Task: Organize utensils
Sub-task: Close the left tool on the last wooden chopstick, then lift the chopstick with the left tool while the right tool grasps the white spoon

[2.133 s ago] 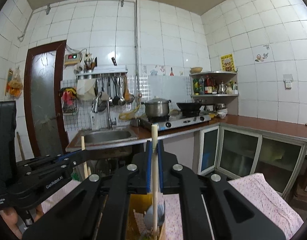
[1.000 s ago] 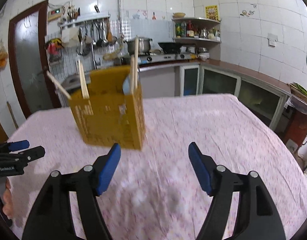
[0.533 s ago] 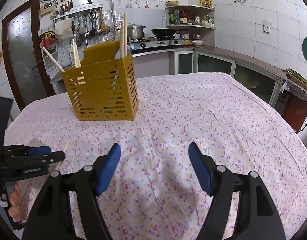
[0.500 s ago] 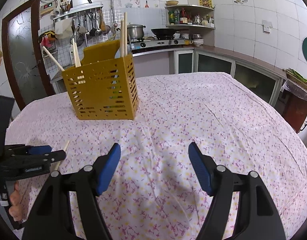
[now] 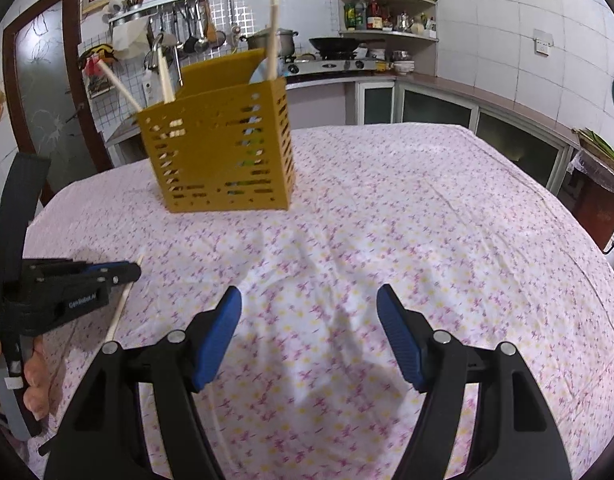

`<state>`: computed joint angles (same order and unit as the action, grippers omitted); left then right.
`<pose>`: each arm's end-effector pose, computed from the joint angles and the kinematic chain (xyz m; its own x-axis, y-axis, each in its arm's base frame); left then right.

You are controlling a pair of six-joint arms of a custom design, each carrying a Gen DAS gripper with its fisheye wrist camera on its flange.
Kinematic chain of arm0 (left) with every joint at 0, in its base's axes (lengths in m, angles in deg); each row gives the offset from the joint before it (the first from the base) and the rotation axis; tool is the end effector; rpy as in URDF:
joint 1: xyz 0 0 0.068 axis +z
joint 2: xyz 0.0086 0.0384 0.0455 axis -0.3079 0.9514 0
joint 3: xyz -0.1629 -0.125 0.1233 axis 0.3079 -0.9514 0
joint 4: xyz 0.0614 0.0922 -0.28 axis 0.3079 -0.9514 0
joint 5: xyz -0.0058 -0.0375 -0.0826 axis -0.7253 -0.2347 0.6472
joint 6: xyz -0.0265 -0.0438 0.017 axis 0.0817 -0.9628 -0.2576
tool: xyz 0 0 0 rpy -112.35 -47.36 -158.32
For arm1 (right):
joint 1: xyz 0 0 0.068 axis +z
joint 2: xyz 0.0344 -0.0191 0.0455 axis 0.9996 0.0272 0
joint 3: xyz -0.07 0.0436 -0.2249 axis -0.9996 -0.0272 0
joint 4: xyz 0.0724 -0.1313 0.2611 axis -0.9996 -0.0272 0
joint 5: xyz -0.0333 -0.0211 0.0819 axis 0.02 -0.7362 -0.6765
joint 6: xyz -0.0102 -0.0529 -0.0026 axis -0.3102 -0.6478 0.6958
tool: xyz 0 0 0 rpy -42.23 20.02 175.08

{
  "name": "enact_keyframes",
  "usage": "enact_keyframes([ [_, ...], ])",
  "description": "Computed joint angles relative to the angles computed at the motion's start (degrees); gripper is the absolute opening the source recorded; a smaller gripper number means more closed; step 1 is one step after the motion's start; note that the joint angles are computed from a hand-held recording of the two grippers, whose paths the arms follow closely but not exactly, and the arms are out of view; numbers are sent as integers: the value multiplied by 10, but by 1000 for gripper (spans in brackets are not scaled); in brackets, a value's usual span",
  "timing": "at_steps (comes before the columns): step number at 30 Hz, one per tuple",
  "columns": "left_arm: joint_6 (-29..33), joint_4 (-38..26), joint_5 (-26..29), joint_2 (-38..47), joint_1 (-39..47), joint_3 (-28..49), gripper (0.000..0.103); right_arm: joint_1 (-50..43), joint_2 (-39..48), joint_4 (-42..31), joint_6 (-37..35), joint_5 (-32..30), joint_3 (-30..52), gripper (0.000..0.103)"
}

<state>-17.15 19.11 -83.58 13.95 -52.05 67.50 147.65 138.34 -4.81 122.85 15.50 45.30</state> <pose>0.1676 -0.1035 0.0914 -0.8209 0.0654 -0.5673 0.1111 0.9927 -0.0463 0.1320 0.1821 0.0853 -0.6415 -0.0075 -0.7671 -0.1272 0.9872 0.0967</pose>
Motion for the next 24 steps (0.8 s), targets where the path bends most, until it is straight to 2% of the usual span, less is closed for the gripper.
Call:
enact_keyframes([
  [2,13,-20,-1,-37,15,-9,0,12,18,-6,13,0,12,69],
  [7,65,-69,32,-132,101,-34,0,48,44,-31,50,4,40,69],
  [10,95,-93,97,-163,173,-39,0,68,57,-41,59,12,54,69],
  [12,92,-107,122,-170,182,-33,0,80,71,-51,58,26,66,69],
  [16,50,-94,84,-109,109,-4,0,72,67,-59,53,34,64,69],
  [20,-11,-77,44,-64,35,-7,0,40,36,-52,45,14,34,69],
  [24,-39,-66,3,-37,0,-5,0,11,22,-25,31,-8,10,69],
])
